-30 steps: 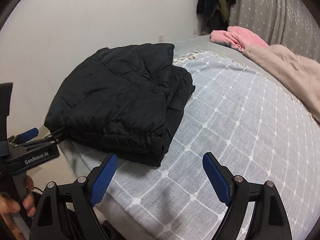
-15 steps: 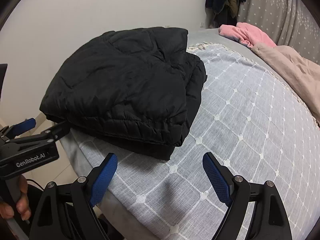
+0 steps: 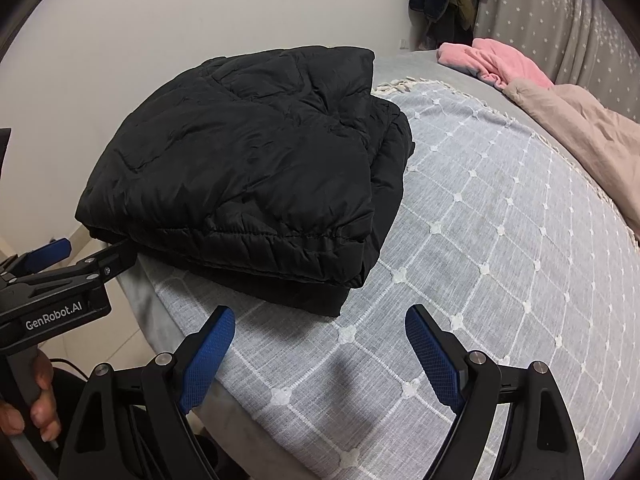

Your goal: Fold large clothes

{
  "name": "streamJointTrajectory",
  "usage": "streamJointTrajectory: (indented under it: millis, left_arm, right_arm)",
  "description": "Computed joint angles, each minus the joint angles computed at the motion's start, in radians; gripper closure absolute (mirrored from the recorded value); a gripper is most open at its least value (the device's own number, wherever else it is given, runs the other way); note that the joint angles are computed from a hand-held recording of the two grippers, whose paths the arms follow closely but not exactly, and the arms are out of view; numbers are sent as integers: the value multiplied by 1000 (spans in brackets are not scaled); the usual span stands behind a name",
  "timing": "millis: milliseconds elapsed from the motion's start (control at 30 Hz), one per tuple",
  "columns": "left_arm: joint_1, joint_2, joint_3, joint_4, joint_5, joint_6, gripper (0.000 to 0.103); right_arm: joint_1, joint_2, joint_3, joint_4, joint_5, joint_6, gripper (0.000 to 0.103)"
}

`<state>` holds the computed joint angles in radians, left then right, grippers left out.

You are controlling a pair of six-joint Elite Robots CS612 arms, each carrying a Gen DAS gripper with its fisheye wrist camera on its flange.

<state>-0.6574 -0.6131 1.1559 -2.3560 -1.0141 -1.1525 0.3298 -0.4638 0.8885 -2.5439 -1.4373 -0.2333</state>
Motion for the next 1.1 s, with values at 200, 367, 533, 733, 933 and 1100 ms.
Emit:
streamJointTrajectory:
  millis: [200, 367, 533, 733, 933, 1100]
  left_arm:
    - [0, 0, 0, -1, -5, 6, 1]
    - [-1, 0, 1, -1, -7, 5, 1]
    - [1, 2, 0, -9, -15, 16, 1]
    - [2, 3, 0, -17, -18, 22, 1]
    - [3, 2, 2, -21, -18, 24, 1]
    - [2, 1, 3, -23, -19, 25, 1]
  right_arm:
    - [0, 1, -2, 3, 0, 0, 15]
    - [-1, 1, -1, 2, 4, 5, 15]
    - [-2, 2, -5, 10, 7, 8, 15]
    - [-3, 5, -10, 19, 11, 13, 15]
    - [-3, 7, -15, 24, 11, 16, 15]
    - [-3, 8, -16, 26, 13, 18, 15]
